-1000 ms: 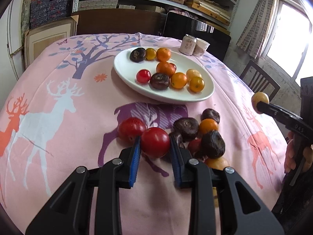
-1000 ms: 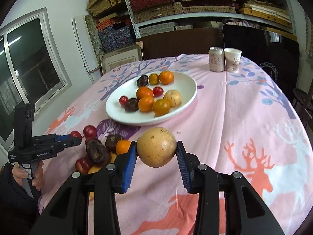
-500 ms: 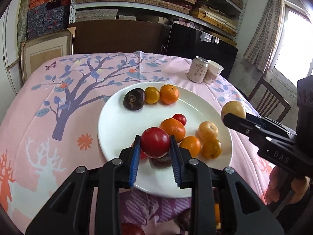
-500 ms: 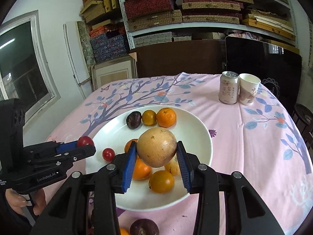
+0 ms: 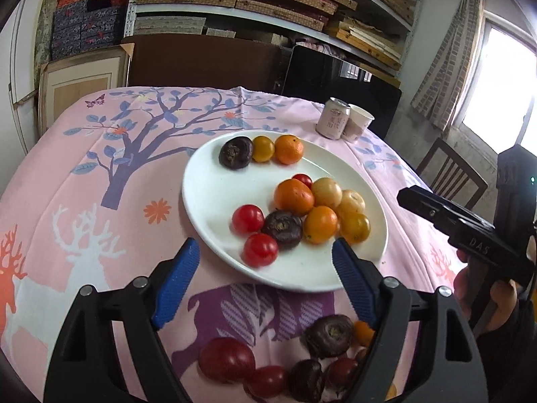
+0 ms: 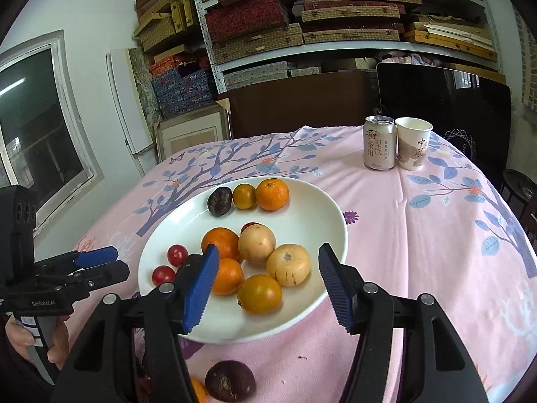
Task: Organize fruits
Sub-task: 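Carry both fruits to the plate and open the left tool while the right tool opens, then withdraw both open tools from the plate toward the fruit pile, then close the left tool on a large red fruit while the right tool grasps a streaked pale yellow fruit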
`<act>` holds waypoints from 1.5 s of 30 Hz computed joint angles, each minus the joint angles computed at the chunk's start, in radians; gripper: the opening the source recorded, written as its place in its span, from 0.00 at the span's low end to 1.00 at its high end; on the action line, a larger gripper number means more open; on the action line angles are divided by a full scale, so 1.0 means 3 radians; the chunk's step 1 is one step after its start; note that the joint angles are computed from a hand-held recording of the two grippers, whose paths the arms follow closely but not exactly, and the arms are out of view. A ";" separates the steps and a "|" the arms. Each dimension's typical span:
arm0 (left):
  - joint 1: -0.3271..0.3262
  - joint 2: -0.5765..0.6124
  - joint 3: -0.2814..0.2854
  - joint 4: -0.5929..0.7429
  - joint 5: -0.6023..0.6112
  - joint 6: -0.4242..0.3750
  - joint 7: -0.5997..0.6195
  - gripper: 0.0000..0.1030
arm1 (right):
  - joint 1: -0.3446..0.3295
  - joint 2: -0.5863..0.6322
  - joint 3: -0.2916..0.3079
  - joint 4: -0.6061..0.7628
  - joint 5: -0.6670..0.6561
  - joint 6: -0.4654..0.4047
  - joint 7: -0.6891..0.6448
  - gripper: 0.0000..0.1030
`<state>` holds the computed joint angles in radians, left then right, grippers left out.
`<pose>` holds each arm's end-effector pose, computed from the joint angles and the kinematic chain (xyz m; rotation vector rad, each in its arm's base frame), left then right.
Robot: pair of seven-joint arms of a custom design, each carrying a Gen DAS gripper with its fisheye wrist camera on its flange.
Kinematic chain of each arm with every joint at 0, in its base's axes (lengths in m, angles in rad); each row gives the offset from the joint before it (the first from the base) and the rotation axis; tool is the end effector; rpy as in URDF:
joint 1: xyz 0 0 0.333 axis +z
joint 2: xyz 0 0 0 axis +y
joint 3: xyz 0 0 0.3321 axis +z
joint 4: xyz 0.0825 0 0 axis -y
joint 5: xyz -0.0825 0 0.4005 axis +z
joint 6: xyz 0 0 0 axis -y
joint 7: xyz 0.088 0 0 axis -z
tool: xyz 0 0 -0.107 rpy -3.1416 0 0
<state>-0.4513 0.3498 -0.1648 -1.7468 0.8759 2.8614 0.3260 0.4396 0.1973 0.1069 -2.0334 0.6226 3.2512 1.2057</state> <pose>0.5603 -0.4314 0.4589 -1.7188 1.8862 -1.0665 0.5777 0.2789 0.4660 -1.7187 1.3441 -0.4922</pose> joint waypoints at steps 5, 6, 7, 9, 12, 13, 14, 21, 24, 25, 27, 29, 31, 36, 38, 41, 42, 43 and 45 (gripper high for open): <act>-0.0098 -0.0229 -0.0028 -0.0335 0.0246 -0.0006 -0.0115 0.77 | -0.0474 -0.0207 0.0496 -0.0283 0.0405 0.0018 -0.0249 0.64; -0.0094 -0.0270 -0.0058 -0.0410 0.0236 -0.0029 -0.0128 0.77 | -0.0531 -0.0241 0.0555 -0.0325 0.0514 0.0003 -0.0317 0.64; -0.0083 -0.0305 -0.0091 -0.0476 0.0202 -0.0051 -0.0135 0.77 | -0.0506 -0.0271 0.0524 -0.0368 0.0559 -0.0009 -0.0332 0.64; -0.0077 -0.0393 -0.0139 -0.0623 0.0175 -0.0092 -0.0184 0.77 | -0.0298 -0.0326 0.0289 -0.0465 0.0441 -0.0011 -0.0173 0.64; -0.0089 -0.0540 -0.0199 -0.0828 0.0255 -0.0113 -0.0296 0.77 | -0.0516 -0.0386 0.0568 -0.0525 0.0858 0.0063 -0.0538 0.64; -0.0089 -0.0587 -0.0225 -0.0890 0.0274 -0.0116 -0.0311 0.77 | -0.0603 -0.0403 0.0682 -0.0532 0.1055 0.0093 -0.0716 0.64; -0.0085 -0.0630 -0.0259 -0.0950 0.0276 -0.0115 -0.0291 0.77 | -0.0681 -0.0416 0.0784 -0.0527 0.1270 0.0111 -0.0914 0.64; -0.0108 -0.0607 -0.0437 -0.0963 -0.0027 -0.0361 0.0222 0.55 | -0.0706 -0.0471 0.0879 -0.0469 0.2158 0.0144 -0.1732 0.64; -0.0122 -0.0527 -0.0457 -0.0887 -0.0185 -0.0410 0.0391 0.50 | -0.0629 -0.0483 0.0812 -0.0459 0.2360 0.0164 -0.1926 0.64; -0.0121 -0.0516 -0.0459 -0.0877 -0.0233 -0.0406 0.0431 0.49 | -0.0591 -0.0487 0.0771 -0.0463 0.2376 0.0162 -0.1936 0.64; -0.0080 -0.0501 -0.0473 -0.0891 -0.0408 -0.0323 0.0544 0.49 | -0.0537 -0.0488 0.0716 -0.0443 0.2511 0.0160 -0.2059 0.64; -0.0002 -0.0486 -0.0515 -0.0931 -0.0685 -0.0184 0.0728 0.49 | -0.0457 -0.0490 0.0628 -0.0448 0.2507 0.0152 -0.2050 0.64; 0.0020 -0.0486 -0.0513 -0.0962 -0.0818 -0.0099 0.0797 0.50 | -0.0366 -0.0492 0.0540 -0.0456 0.2472 0.0150 -0.2021 0.64; -0.0172 -0.0539 -0.0329 -0.0966 -0.0245 -0.0029 0.0373 0.37 | -0.0208 -0.0499 0.0436 -0.0434 0.2645 0.0182 -0.2308 0.64; -0.0175 -0.0609 -0.0233 -0.1045 0.0001 0.0143 -0.0029 0.37 | -0.0144 -0.0551 0.0363 -0.0530 0.2391 0.0059 -0.2102 0.64; -0.0182 -0.0738 -0.0044 -0.1139 0.0754 0.0366 -0.1080 0.37 | -0.0075 -0.0682 0.0260 -0.0705 0.1973 -0.0381 -0.1790 0.64; -0.0149 -0.0761 -0.0043 -0.1156 0.0868 0.0376 -0.1282 0.37 | -0.0048 -0.0725 0.0242 -0.0768 0.1820 -0.0516 -0.1694 0.64; -0.0101 -0.0770 -0.0065 -0.1168 0.0887 0.0387 -0.1373 0.37 | -0.0019 -0.0773 0.0234 -0.0838 0.1644 -0.0631 -0.1583 0.64; -0.0010 -0.0769 -0.0145 -0.1180 0.0806 0.0381 -0.1349 0.37 | 0.0077 -0.0903 0.0212 -0.0949 0.1712 -0.0890 -0.1662 0.64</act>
